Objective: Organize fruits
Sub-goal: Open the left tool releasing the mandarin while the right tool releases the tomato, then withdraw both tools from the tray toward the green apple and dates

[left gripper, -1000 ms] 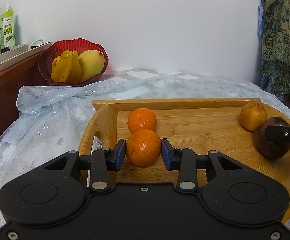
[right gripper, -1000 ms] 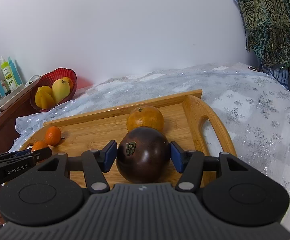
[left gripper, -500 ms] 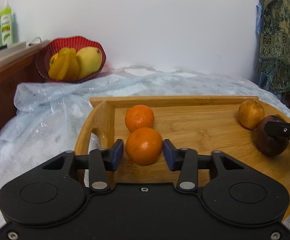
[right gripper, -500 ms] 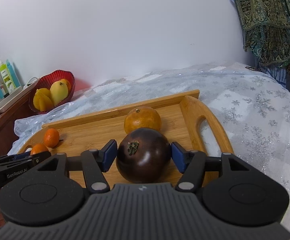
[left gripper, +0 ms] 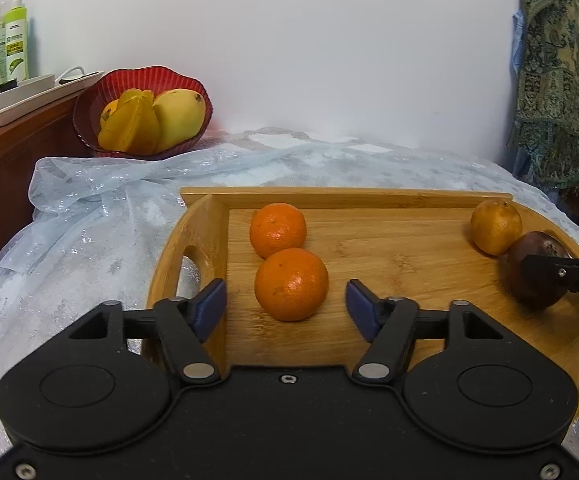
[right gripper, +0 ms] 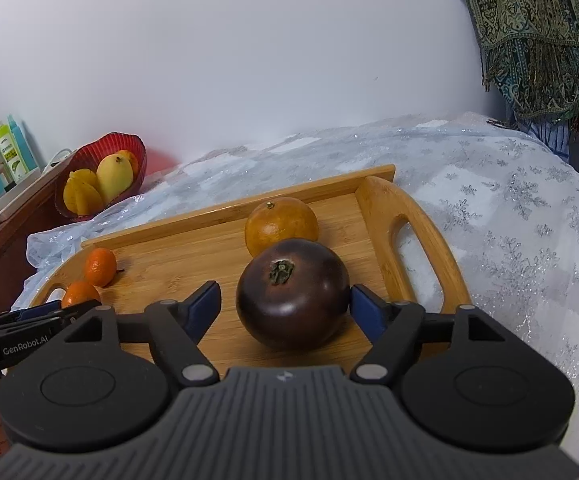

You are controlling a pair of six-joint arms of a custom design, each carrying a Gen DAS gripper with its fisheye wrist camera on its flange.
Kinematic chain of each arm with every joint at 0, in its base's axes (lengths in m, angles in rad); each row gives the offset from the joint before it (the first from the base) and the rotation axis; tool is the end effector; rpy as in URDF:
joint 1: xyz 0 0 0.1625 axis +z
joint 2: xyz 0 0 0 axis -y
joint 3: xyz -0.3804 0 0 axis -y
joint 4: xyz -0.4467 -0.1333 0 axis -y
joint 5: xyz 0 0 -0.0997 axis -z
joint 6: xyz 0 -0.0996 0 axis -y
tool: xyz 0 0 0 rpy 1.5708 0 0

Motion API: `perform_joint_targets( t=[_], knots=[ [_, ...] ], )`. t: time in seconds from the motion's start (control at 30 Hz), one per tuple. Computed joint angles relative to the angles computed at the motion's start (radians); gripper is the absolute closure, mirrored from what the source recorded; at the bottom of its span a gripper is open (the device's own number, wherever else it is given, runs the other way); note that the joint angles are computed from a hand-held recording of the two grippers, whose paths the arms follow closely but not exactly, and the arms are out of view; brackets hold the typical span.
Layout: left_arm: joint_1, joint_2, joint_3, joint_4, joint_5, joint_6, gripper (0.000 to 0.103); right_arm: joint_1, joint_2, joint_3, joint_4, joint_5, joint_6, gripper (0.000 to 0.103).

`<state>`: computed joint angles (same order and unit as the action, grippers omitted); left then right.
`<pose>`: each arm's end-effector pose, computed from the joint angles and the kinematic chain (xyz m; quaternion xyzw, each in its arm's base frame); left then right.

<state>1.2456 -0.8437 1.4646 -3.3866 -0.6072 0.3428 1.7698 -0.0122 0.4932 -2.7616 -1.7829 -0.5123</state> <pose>-0.0216 -0.7374 0.2587 -0.0061 0.7776 -0.4951 0.3875 0.2911 -0.8752 -0.0484 0.2902 -0.8869 0.3258 0.1519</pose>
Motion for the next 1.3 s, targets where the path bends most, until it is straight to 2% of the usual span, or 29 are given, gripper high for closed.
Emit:
perform_joint_targets(
  t=[0.07, 0.17, 0.4, 0.57, 0.87, 1.1, 1.3],
  knots=[
    [-0.004, -0.01, 0.015, -0.006, -0.009, -0.01, 0.022, 0.001, -0.004, 0.008, -0.003, -0.004, 0.0, 0.016],
    [-0.011, -0.028, 0.043, -0.015, -0.022, -0.026, 0.018, 0.005, -0.016, 0.035, -0.021, -0.011, -0.016, 0.015],
    [-0.033, -0.065, 0.105, -0.025, -0.005, -0.043, 0.015, 0.01, -0.072, 0.142, -0.084, -0.004, -0.014, 0.012],
    [-0.057, -0.116, 0.199, -0.059, -0.003, -0.086, 0.013, 0.012, -0.151, 0.294, -0.166, 0.011, -0.035, 0.012],
    [-0.111, -0.166, 0.347, -0.221, 0.02, -0.033, 0.008, -0.004, -0.296, 0.602, -0.381, 0.129, -0.111, 0.007],
    [-0.14, -0.194, 0.454, -0.345, 0.036, -0.019, 0.007, -0.033, -0.384, 0.817, -0.571, 0.254, -0.143, 0.001],
    [-0.164, -0.214, 0.526, -0.406, 0.052, -0.017, 0.004, -0.039, -0.414, 0.927, -0.685, 0.262, -0.199, 0.0]
  ],
)
